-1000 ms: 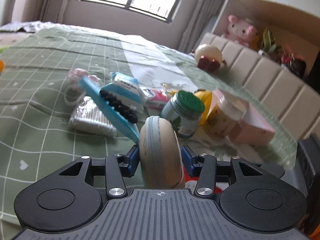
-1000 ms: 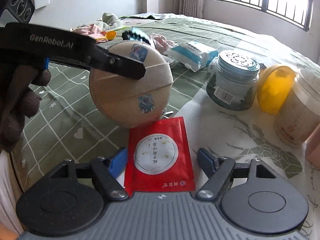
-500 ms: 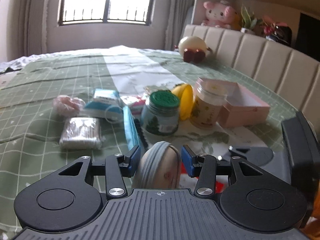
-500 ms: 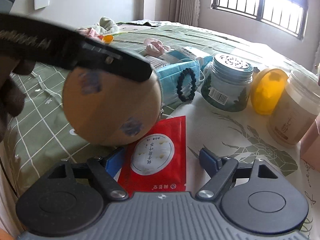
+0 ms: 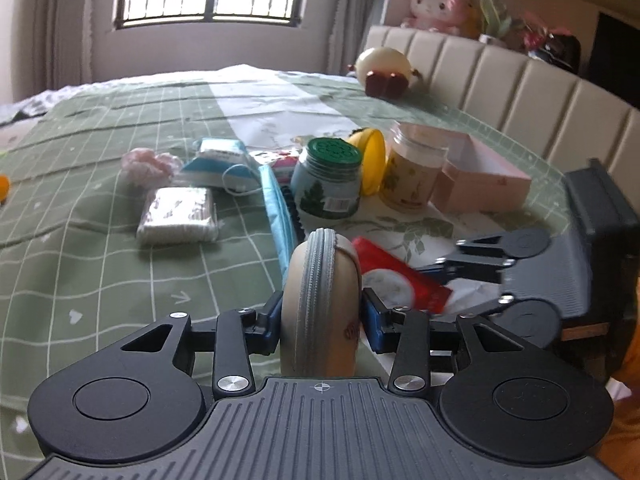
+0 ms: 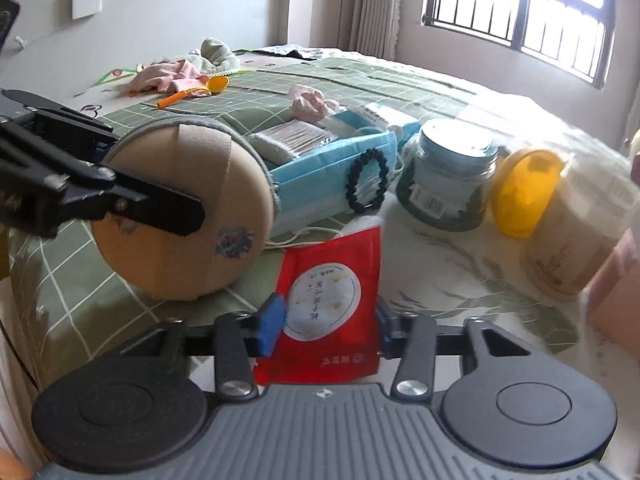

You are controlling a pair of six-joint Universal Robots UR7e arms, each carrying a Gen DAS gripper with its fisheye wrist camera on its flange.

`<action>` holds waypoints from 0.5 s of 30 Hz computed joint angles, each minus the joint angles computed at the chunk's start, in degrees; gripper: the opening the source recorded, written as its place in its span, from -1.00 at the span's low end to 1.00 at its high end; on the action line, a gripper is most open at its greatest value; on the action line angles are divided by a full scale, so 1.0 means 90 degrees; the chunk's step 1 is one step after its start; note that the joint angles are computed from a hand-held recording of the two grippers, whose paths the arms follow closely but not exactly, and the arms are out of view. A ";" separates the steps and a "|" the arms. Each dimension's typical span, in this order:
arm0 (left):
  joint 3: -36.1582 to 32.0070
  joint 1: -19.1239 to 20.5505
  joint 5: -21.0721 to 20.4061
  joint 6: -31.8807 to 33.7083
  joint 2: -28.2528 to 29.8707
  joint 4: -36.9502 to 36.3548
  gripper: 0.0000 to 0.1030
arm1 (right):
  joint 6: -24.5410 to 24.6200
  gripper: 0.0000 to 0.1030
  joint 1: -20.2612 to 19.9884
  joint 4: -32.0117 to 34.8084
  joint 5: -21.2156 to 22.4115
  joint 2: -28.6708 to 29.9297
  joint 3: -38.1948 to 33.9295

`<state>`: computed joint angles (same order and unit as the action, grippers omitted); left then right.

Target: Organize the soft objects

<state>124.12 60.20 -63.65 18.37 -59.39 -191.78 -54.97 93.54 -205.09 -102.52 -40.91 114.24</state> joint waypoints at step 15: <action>-0.1106 -0.0287 -0.1586 -0.0350 0.0647 0.0880 -0.14 | 0.0634 -0.92 -0.0789 0.0050 0.0499 -0.2640 0.1268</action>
<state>114.17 57.62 -77.92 15.22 -53.57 -183.86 -49.26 86.44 -204.64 -98.03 -64.67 125.65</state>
